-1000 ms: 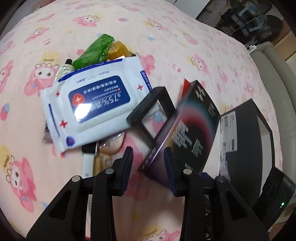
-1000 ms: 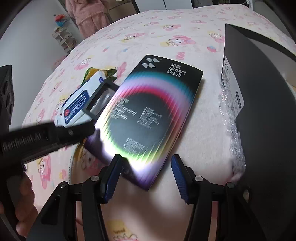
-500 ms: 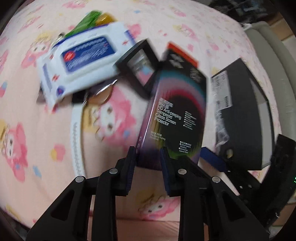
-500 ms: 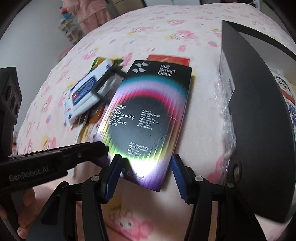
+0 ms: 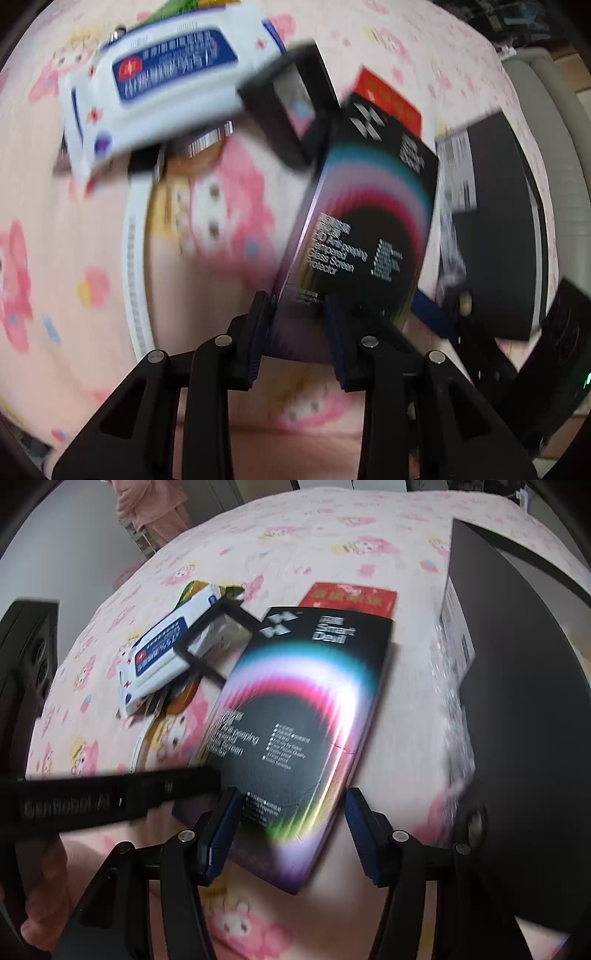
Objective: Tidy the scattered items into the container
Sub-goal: 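Grasp the black Smart Devil box with the right tool and lift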
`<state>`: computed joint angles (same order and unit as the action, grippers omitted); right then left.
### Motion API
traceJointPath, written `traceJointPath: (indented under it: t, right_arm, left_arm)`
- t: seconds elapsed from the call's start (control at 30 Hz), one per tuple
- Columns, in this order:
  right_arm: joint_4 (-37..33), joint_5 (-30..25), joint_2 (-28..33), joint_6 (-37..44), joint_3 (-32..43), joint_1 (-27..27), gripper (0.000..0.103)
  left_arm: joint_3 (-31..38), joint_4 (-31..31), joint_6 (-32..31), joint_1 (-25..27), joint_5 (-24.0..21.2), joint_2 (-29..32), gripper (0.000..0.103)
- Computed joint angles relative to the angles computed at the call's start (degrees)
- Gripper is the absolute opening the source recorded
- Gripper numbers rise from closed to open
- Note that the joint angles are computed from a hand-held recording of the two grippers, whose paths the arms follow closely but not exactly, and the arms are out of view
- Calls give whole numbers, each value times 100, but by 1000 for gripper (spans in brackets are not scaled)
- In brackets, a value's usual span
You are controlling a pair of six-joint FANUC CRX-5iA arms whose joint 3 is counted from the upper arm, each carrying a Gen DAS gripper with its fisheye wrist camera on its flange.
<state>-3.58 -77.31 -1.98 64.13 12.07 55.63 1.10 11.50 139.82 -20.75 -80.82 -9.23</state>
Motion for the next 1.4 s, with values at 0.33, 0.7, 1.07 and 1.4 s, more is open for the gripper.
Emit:
traceJointPath:
  t: [0.33, 0.7, 1.07, 1.4]
  right_arm:
    - [377, 131, -320, -52, -456, 185, 54]
    - [92, -58, -409, 116, -404, 68, 40]
    - [-217, 68, -410, 206, -496, -94, 49]
    - [-303, -228, -589, 362, -467, -65, 48]
  left_arm:
    - [71, -35, -17, 110, 268, 52, 30]
    - [-57, 277, -68, -16, 104, -85, 29]
    - [-101, 221, 38, 22, 251, -54, 42]
    - [-240, 477, 113, -237, 132, -220, 41]
